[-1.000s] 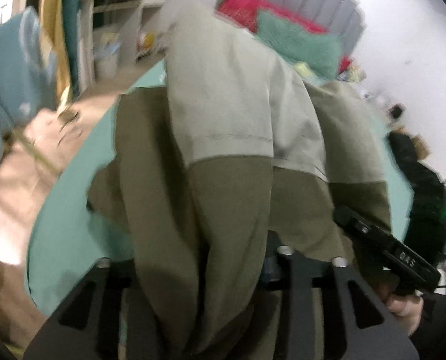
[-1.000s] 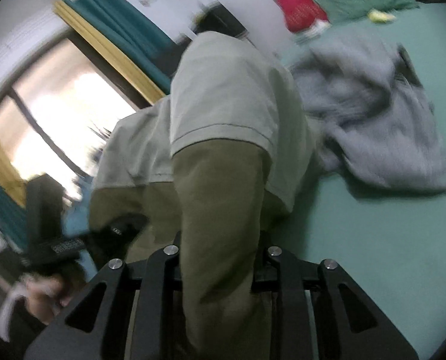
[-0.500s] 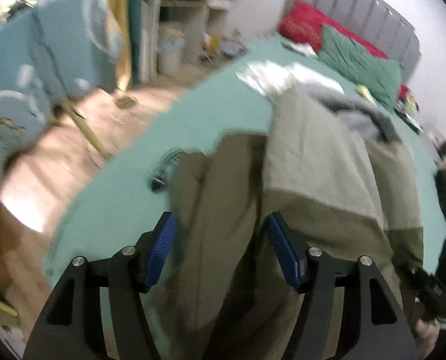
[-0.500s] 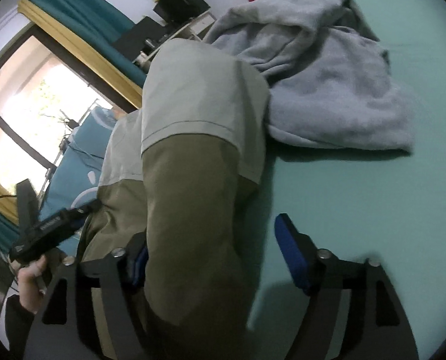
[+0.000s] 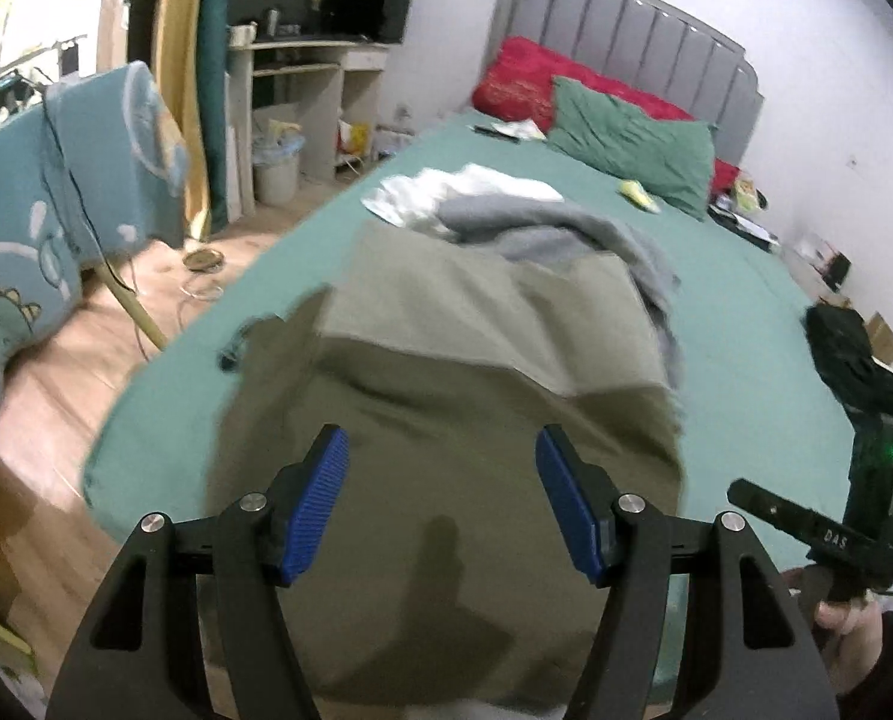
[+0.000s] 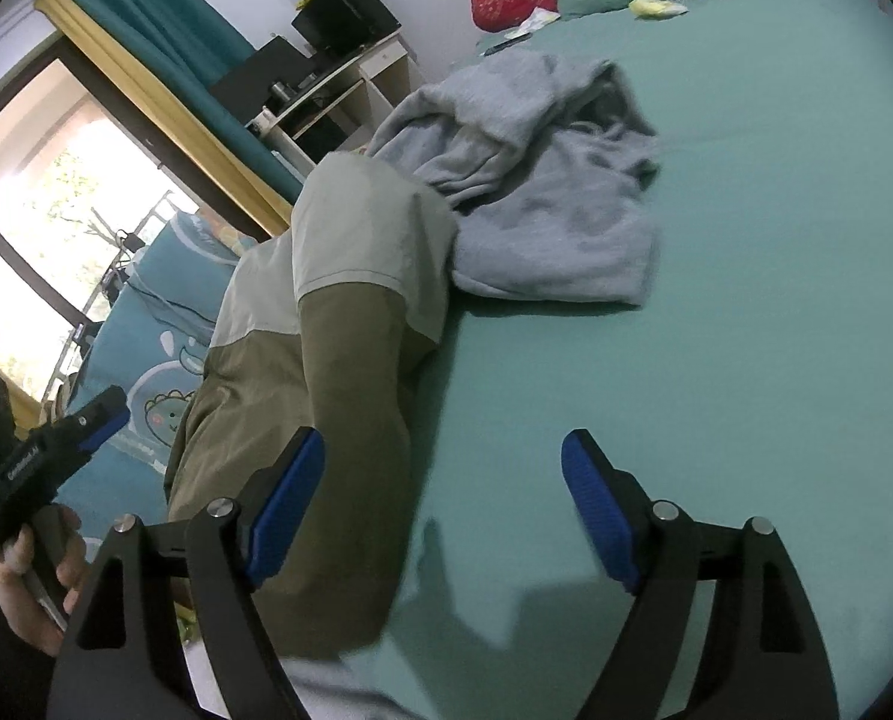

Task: Fold large clothes
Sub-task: 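Carry the jacket beside the bed and release it from both tools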

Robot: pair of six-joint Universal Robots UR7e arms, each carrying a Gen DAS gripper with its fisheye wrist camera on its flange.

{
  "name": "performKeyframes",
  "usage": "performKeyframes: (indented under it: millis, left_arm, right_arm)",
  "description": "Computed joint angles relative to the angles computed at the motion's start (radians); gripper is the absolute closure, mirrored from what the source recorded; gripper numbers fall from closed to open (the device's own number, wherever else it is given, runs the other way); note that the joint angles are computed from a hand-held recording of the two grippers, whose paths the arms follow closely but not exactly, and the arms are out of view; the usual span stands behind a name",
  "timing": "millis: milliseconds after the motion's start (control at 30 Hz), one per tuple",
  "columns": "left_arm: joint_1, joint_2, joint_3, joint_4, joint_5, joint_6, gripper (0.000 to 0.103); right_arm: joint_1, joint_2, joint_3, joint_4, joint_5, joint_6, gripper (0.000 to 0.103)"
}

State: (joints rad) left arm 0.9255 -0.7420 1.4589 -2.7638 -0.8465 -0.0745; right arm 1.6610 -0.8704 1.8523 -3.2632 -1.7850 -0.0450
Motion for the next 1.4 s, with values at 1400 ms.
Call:
performKeyframes:
  millis: [1400]
  left_arm:
    - [-0.413, 0.123, 0.106, -0.215, 0.027, -0.114, 0.028]
  right_arm:
    - [-0.028, -0.694, 0.473, -0.114, -0.288, -0.237, 0.021]
